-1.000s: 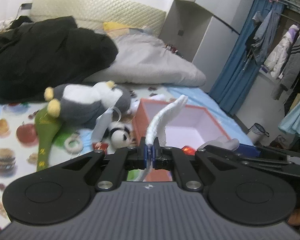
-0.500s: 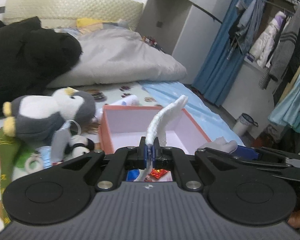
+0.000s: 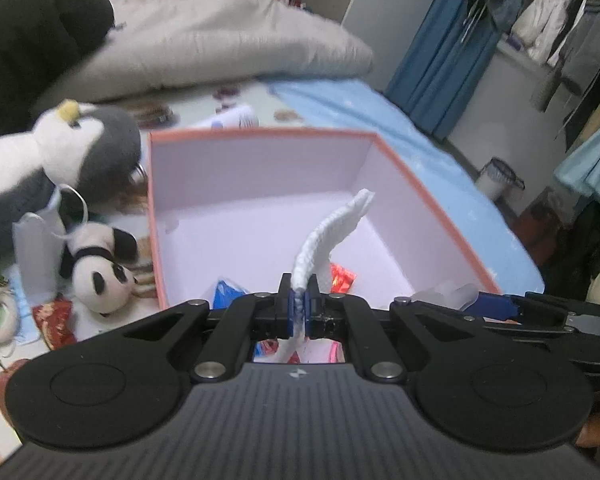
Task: Organize soft objects
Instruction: 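Open the left tool over the pink box while the right tool releases the plastic piece inside, then withdraw both tools from the box toward the white ring and red candy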
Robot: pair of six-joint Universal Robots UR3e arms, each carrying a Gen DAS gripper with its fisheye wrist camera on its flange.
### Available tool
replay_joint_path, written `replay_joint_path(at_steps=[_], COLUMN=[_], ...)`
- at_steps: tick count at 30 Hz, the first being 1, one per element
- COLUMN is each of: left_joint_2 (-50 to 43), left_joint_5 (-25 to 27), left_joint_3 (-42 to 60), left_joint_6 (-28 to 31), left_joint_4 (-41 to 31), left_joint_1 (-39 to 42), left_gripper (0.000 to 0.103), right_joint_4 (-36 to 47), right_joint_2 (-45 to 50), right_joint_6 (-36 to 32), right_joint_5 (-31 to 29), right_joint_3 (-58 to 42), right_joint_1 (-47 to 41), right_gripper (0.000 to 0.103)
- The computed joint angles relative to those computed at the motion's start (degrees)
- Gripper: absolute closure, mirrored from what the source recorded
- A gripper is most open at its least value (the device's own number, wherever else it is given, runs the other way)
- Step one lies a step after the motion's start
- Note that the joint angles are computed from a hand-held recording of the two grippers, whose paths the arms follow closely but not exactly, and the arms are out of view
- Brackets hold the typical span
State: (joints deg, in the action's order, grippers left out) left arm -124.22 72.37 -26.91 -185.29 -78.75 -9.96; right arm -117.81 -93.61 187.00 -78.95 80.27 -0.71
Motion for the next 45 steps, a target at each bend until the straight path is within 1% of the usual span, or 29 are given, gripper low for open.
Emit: replay_joint_path(at_steps=[3, 7, 9, 10, 11, 12, 14, 15, 20, 25, 30, 42, 45], left_joint_2=[-4.7, -5.5, -7.3, -7.4, -6.6, -5.6, -3.1, -2.3, 2.6, 10.3, 18.5, 36.3, 41.2], left_joint_5=[0.4, 0.4, 0.2, 0.3, 0.4, 0.4, -0.2, -0.3, -0.4, -1.1, -2.4, -8.8, -11.7], left_joint_3=[5.3, 5.0, 8.4, 8.4, 7.1, 5.3, 1.3, 1.1, -2.6, -9.2, -15.7, -25.8, -28.6], left_joint_6=[0.1, 0.9, 1.5, 1.6, 1.5, 1.4, 1.3, 1.3, 2.1, 2.7, 3.7, 7.9, 9.4], left_joint_4=[-3.1, -4.0, -7.0, -7.2, -6.5, -5.4, -3.0, -3.3, -2.8, -1.3, -0.6, -4.6, -6.5], left_joint_1=[-0.5, -0.7, -0.4, -0.3, -0.3, -0.1, 0.3, 0.4, 1.2, 2.6, 4.8, 13.8, 17.6], left_gripper=[0.097, 0.096, 0.09, 0.087, 0.079, 0.07, 0.065, 0.063, 0.062, 0.062, 0.061, 0.061, 0.061], right_joint_4=[-0.3, -0.1, 0.6, 0.8, 1.0, 1.1, 1.1, 1.1, 1.2, 2.0, 3.5, 4.3, 4.1], right_joint_2=[1.0, 2.7, 3.0, 2.9, 2.8, 2.6, 2.2, 1.8, -0.7, -3.4, -6.0, -8.1, -7.0], right_joint_6=[0.1, 0.1, 0.0, 0.0, 0.1, 0.2, 0.4, 0.5, 2.1, 3.5, 4.4, 8.8, 9.0], right_joint_5=[0.2, -0.4, -0.2, 0.5, 0.8, 0.7, 0.1, 0.0, 0.0, -1.5, -1.5, -8.8, -14.2], right_joint_3=[1.5, 1.5, 1.0, 1.1, 1.0, 1.0, 0.8, 0.8, 0.6, -1.3, -3.4, -9.4, -11.2], right_joint_1=[-0.7, -0.5, -0.7, -0.9, -1.0, -1.0, -0.5, -0.4, -0.1, 1.8, 3.9, 14.0, 18.7], right_gripper=[0.042, 0.042, 0.038, 0.035, 0.027, 0.023, 0.022, 0.022, 0.022, 0.022, 0.022, 0.022, 0.022])
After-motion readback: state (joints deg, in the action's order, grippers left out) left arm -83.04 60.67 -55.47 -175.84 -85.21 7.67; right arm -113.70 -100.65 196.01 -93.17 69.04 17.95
